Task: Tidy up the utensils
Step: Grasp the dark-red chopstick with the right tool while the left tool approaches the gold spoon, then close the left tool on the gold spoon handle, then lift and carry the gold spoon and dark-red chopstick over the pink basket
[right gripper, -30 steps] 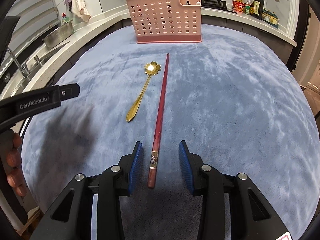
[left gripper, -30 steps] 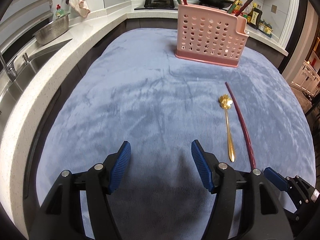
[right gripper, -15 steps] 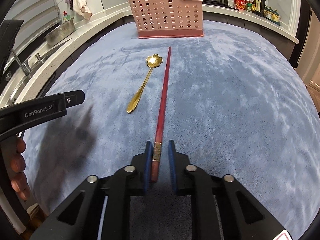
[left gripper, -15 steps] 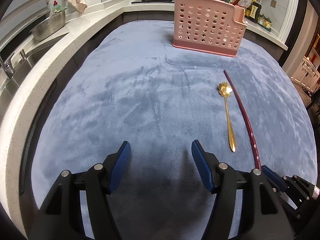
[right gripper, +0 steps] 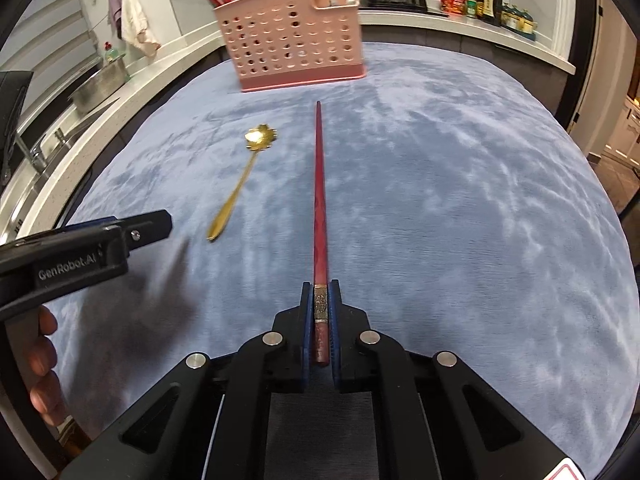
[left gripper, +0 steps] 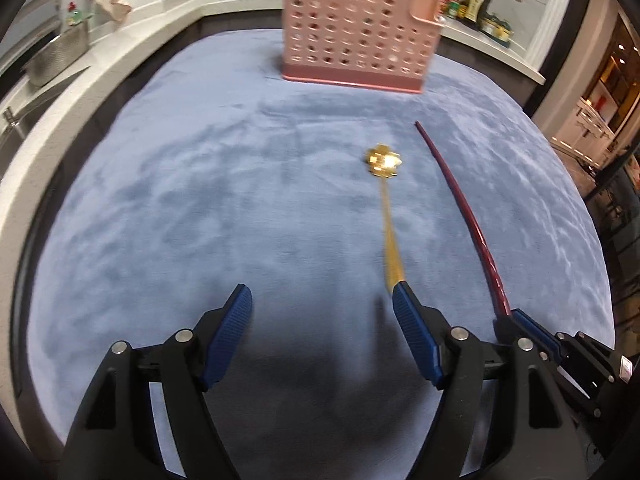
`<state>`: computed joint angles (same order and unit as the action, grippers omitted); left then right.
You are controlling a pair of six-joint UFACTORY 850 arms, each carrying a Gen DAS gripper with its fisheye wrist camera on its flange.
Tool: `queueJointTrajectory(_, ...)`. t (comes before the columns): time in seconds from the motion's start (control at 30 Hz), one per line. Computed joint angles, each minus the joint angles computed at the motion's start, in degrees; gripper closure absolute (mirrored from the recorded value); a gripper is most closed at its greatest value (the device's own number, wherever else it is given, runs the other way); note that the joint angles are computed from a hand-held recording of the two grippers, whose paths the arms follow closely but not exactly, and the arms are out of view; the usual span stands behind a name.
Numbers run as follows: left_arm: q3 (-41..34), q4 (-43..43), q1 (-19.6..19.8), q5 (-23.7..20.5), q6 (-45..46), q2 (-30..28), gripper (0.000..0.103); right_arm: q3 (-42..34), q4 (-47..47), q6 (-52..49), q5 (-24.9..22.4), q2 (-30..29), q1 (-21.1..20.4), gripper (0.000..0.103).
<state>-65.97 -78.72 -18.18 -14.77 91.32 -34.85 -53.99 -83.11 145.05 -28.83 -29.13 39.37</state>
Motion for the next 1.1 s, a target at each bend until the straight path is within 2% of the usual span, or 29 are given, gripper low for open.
queueJointTrajectory(0.17, -1.50, -0.88, -1.16, -2.02, 0.06, -1.43, 0.035, 0.72, -0.69, 1.13, 0.11, 0.47, -0.01, 0.096)
queueJointTrajectory(0.27, -2.98, 2.93, -1.43, -3.58, -4.14, -2.87, 0.046, 0.98, -1.61, 2.05, 0.40, 0.53, -0.11, 0.096)
queueJointTrajectory(0.33, -3.17, 1.98, -1.68, -2.78, -3.36, -3.33, 0.050, 1.14, -2.20, 2.79, 0.54, 0.55, -0.17, 0.096)
queueJointTrajectory(0.4, -2.73, -1.48, -1.83, -2.03, 0.59, -3.23, 0.060, 1.17, -2.33, 2.95, 0.59, 0.55, -0.17, 0.096)
queueJointTrajectory(0.5, -3.08, -0.25, -1.40, -3.23, -0.28, -3.36, 0.078, 1.16, -2.48, 3.10, 0.71, 0.53, -0.24, 0.096)
queueJointTrajectory(0.53, -3.26, 0.63, -1.25, -3.83, -0.97, -3.42, 0.088, 1.13, -2.34, 2.95, 0.65, 0.53, -0.20, 0.096)
queueJointTrajectory(0.57, -3.35, 1.36, -1.08, -4.35, -1.30, -3.41, 0.091, 1.09, -2.24, 2.83, 0.62, 0.50, -0.18, 0.096)
queueJointTrajectory(0.77, -2.51, 1.99, -0.47, -4.84, -0.24, -2.23, 0.092, 1.02, -2.15, 2.79, 0.65, 0.46, -0.13, 0.096)
queueJointTrajectory(0.87, -1.22, -1.32, -0.11, -4.56, 3.92, -0.53, 0.092, 1.03, -1.86, 2.64, 0.76, 0.94, 0.00, 0.096)
queueJointTrajectory(1.1, 0.03, -4.47, 1.07, -5.79, 7.07, 3.00, 0.093, 1.77, -2.41, 2.36, -2.37, 4.25, 0.95, 0.096)
